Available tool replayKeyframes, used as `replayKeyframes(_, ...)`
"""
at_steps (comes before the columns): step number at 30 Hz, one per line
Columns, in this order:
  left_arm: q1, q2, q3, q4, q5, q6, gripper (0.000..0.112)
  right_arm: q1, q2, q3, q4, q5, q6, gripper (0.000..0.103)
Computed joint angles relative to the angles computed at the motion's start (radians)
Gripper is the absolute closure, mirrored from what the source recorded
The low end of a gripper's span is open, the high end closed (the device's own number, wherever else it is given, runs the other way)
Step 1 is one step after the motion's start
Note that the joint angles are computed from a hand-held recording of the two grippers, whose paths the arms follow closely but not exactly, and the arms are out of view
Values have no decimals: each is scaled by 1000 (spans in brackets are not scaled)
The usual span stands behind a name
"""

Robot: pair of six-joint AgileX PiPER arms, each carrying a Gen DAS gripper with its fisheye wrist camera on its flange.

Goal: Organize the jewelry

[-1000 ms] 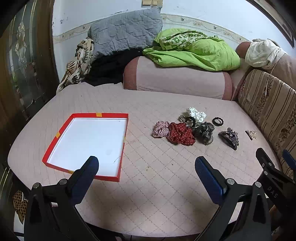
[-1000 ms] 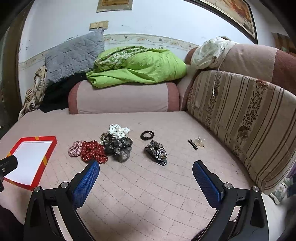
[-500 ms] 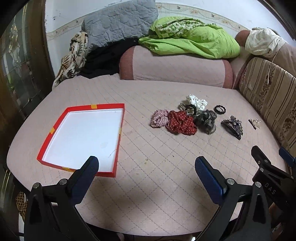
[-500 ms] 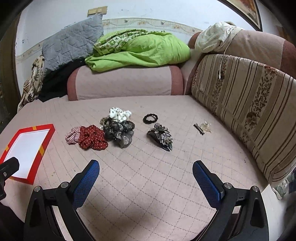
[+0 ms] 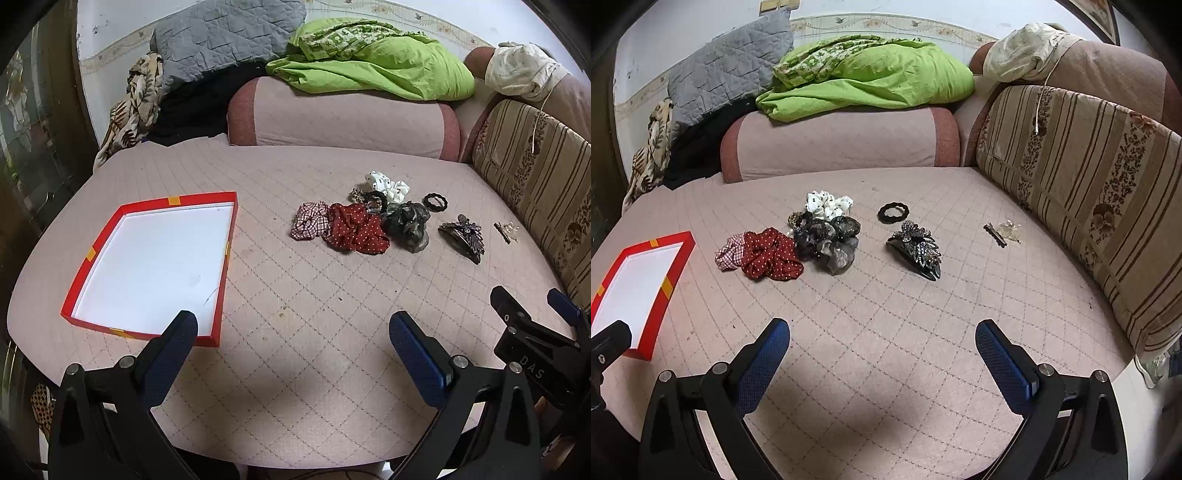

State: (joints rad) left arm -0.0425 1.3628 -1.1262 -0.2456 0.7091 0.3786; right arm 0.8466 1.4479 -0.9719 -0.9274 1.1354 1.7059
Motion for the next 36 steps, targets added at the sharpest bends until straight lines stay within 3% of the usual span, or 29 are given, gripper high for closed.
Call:
replayKeyframes(17, 32, 80, -39, -14, 7, 32, 9, -83, -5, 44, 29, -87, -11, 1)
replayKeyframes(20, 56, 117, -84, -49, 31, 74, 19, -138, -32, 79, 33, -132, -15, 1)
replayKeyframes(24, 64, 221, -208, -108, 141, 130, 50, -249, -73, 131, 49, -245, -58, 14)
replayKeyframes(25, 58, 259, -250, -113, 172, 121, 52, -294, -82, 143, 71, -292, -91, 19)
replayKeyframes(28, 20, 349, -346, -127, 209, 92, 52, -428, -94, 164, 130, -419, -193, 21)
replayKeyframes(31, -43, 445, -447, -96, 200, 47, 52, -537, -79, 160, 160, -492, -285, 21)
replayKeyframes(36, -125, 648, -701, -67, 283, -2, 52, -688, 5, 116, 198, -625, -450, 21)
